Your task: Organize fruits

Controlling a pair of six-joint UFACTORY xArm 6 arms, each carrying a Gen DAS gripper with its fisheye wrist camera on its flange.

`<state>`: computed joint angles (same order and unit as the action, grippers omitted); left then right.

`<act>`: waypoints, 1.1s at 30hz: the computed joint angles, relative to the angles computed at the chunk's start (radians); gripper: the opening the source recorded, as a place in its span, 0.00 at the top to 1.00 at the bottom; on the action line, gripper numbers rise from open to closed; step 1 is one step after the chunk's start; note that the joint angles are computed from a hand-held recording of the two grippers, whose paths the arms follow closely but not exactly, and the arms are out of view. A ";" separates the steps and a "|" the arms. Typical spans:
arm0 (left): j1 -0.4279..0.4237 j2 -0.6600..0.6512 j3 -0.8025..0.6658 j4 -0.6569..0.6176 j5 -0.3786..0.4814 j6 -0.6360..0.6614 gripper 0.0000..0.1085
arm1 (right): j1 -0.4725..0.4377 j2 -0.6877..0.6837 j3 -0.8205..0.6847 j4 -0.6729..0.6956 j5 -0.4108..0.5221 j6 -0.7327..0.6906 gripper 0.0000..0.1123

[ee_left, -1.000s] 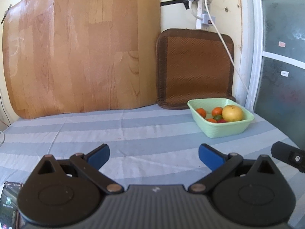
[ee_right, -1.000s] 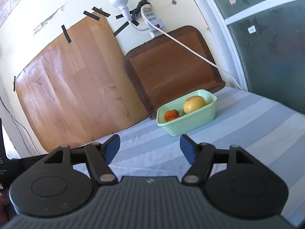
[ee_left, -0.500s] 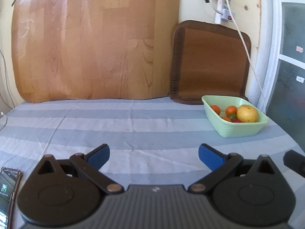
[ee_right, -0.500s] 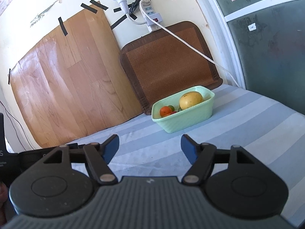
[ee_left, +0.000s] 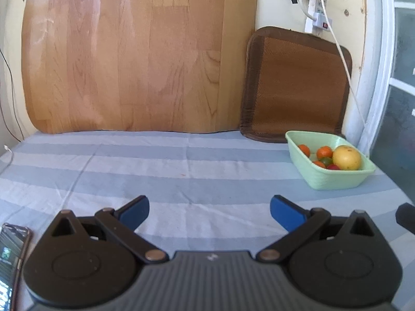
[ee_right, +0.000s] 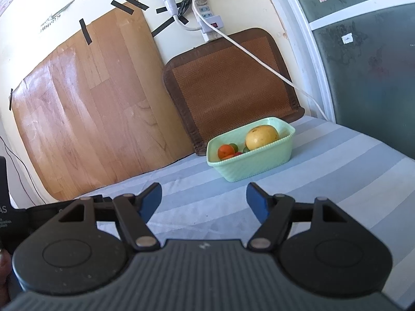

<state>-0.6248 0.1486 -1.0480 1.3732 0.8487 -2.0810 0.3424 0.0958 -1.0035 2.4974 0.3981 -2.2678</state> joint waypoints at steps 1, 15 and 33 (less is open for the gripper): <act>-0.003 -0.001 0.002 0.003 0.006 -0.005 0.05 | -0.002 0.000 -0.002 0.001 0.002 -0.007 0.34; -0.043 0.020 -0.024 -0.008 0.102 0.074 0.05 | -0.013 -0.025 -0.009 0.007 0.047 -0.040 0.29; -0.098 0.049 -0.069 0.023 0.148 0.112 0.05 | -0.036 -0.023 0.004 0.012 0.062 -0.022 0.28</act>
